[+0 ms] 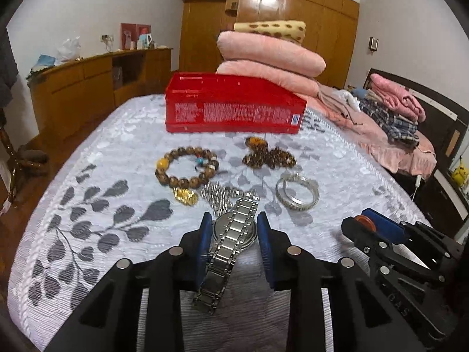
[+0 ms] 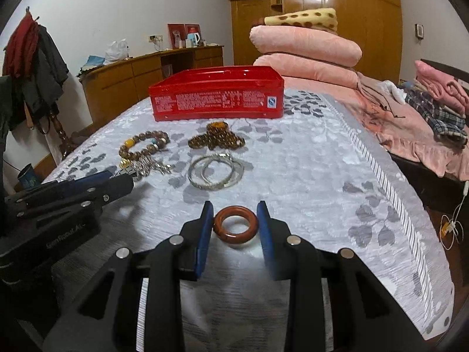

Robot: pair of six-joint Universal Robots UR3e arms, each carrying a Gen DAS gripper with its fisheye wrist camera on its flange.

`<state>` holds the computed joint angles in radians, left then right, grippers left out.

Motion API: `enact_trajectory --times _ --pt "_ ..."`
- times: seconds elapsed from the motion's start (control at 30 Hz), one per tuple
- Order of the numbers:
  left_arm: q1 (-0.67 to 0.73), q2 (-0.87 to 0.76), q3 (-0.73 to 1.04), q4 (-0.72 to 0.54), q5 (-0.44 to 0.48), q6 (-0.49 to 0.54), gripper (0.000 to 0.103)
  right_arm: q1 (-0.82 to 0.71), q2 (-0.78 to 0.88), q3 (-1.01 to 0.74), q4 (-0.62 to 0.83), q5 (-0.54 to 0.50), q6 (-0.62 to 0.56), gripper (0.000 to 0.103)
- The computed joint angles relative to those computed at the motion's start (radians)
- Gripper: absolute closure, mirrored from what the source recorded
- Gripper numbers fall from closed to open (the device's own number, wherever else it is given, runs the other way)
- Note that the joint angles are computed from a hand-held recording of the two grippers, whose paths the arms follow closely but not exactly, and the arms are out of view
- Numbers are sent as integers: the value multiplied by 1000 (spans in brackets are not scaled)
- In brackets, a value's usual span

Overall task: Organize jewelry
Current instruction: 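Carry the watch and wooden ring into the red box and open both tools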

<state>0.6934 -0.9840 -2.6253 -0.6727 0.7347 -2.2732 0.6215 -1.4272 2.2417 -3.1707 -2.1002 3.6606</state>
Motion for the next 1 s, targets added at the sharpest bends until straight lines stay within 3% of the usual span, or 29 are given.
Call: enact_trajectory --times 0.13,0.37,0.7,1.0 --pt "9 17 22 -27 -24 -7 72 -14 -25 -24 26 12 -22 74" --pt "-24 -57 63 62 -24 -77 72 -56 -54 -67 61 49 -67 74" --pt "-102 -218 151 264 -12 -229 72 -124 -43 -172 77 106 -165 74" --pt "-210 -449 343 507 20 -440 72 -220 -9 -305 101 194 -264 74"
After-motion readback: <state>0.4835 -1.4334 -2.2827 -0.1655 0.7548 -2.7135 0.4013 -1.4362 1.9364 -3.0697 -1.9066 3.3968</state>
